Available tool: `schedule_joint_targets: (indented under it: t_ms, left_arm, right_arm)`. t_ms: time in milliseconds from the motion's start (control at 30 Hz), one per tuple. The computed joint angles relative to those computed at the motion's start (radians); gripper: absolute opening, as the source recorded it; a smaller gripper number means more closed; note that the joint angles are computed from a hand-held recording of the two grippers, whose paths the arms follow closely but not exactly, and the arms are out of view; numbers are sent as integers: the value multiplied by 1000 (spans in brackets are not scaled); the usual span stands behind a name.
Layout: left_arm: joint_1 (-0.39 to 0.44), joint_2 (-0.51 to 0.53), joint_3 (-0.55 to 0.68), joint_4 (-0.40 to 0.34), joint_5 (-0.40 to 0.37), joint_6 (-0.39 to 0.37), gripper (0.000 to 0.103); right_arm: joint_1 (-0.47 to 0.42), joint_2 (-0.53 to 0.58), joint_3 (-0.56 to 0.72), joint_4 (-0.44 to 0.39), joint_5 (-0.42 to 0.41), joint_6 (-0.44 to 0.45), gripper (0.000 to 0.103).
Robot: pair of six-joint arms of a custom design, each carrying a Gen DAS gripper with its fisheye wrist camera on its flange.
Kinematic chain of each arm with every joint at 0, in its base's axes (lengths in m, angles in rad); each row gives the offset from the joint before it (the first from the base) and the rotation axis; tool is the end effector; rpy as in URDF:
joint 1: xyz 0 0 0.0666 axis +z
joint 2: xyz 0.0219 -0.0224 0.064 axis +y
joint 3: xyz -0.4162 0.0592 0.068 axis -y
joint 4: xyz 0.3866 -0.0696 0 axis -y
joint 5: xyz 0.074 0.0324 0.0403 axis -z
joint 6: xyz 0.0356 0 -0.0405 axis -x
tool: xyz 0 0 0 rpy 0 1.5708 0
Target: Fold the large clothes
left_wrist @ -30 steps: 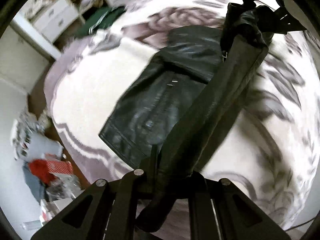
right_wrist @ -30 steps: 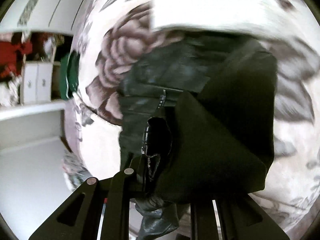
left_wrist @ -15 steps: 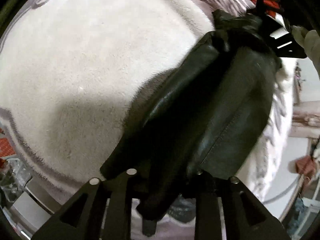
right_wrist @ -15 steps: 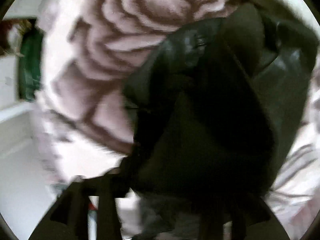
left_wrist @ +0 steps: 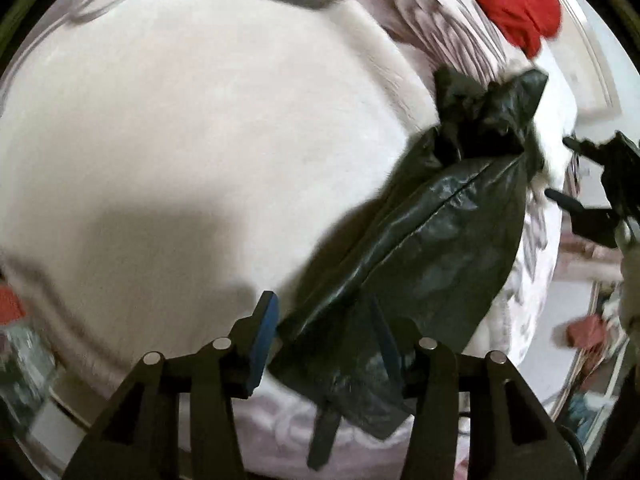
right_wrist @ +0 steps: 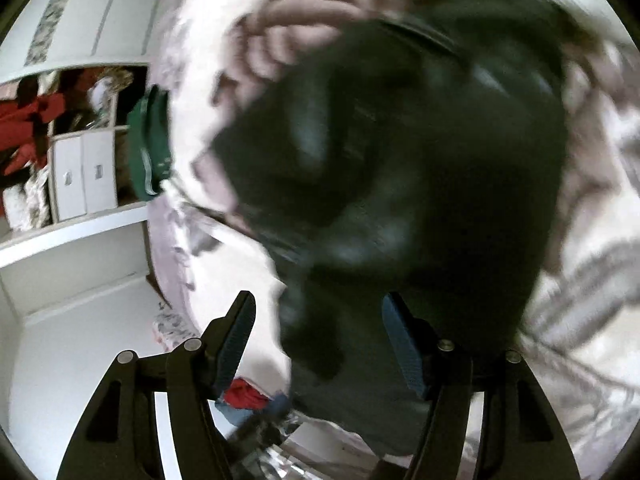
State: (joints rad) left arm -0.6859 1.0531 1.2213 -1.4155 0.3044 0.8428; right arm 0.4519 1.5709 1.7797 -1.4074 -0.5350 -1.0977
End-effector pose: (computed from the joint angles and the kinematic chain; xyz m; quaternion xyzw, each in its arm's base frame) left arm 0.2176 -0.1924 0.4882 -0.0521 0.9745 -0.2182 0.0113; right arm 0.4475 0.2369 0.5294 -0.2544 -0.9143 -0.3104 0.0542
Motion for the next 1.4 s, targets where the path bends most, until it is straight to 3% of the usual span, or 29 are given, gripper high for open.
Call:
schedule_joint_targets:
  t_ms: [67, 133, 200, 300, 433, 500, 567, 667, 700, 800, 867, 933, 1067, 1100, 1233, 1367, 1400]
  left_arm:
    - [-22, 32, -4, 9, -53, -43, 45]
    - [-61, 45, -12, 15, -113, -54, 33]
    - [-81, 43, -24, 31, -136, -37, 31]
    - [-90, 37, -39, 54, -139, 6, 30]
    - [-91, 37, -53, 68, -143, 12, 31]
    - [-86, 42, -53, 74, -139, 7, 31]
    - [-70, 47, -42, 59, -109, 10, 33]
    - [-44, 36, -12, 20, -58, 15, 33]
    - [-36, 36, 11, -4, -35, 23, 33]
    - [-31, 68, 91, -87, -40, 25, 40]
    - [-23, 95, 153, -100, -36, 28, 40]
    - [-25, 116, 211, -90, -54, 35, 40]
    - [-87, 196, 368, -80, -190, 11, 36]
    - [-106, 223, 407, -70, -197, 6, 28]
    - [-153, 336, 476, 25, -163, 12, 12]
    - [-167, 498, 487, 96, -153, 24, 9]
    - [-167, 526, 474, 88, -158, 25, 8]
  right_arm:
    - [11, -40, -61, -5, 27, -19, 68]
    - [16, -53, -80, 14, 79, -31, 61]
    - [13, -27, -51, 32, 99, 3, 26]
    - [17, 98, 81, 62, 122, 99, 21]
    - [26, 343, 312, -79, 232, 206, 20]
    - [20, 408, 327, -94, 256, 236, 11]
    - [8, 406, 312, -68, 251, 197, 7]
    - [-23, 374, 314, -85, 143, 207, 9]
    - [-33, 341, 298, -82, 114, 219, 15]
    - [-56, 205, 228, -117, 136, 263, 34]
    - [-70, 112, 166, -166, 163, 279, 37]
    - [-93, 31, 86, -222, 162, 271, 37]
    - [-119, -114, -114, -250, 184, 245, 37]
    - [-138, -158, -181, -246, 184, 239, 37]
    - [-192, -236, -344, -140, 136, 208, 37]
    - [-264, -258, -438, 28, 26, 210, 38]
    - [-289, -253, -458, 97, -11, 209, 49]
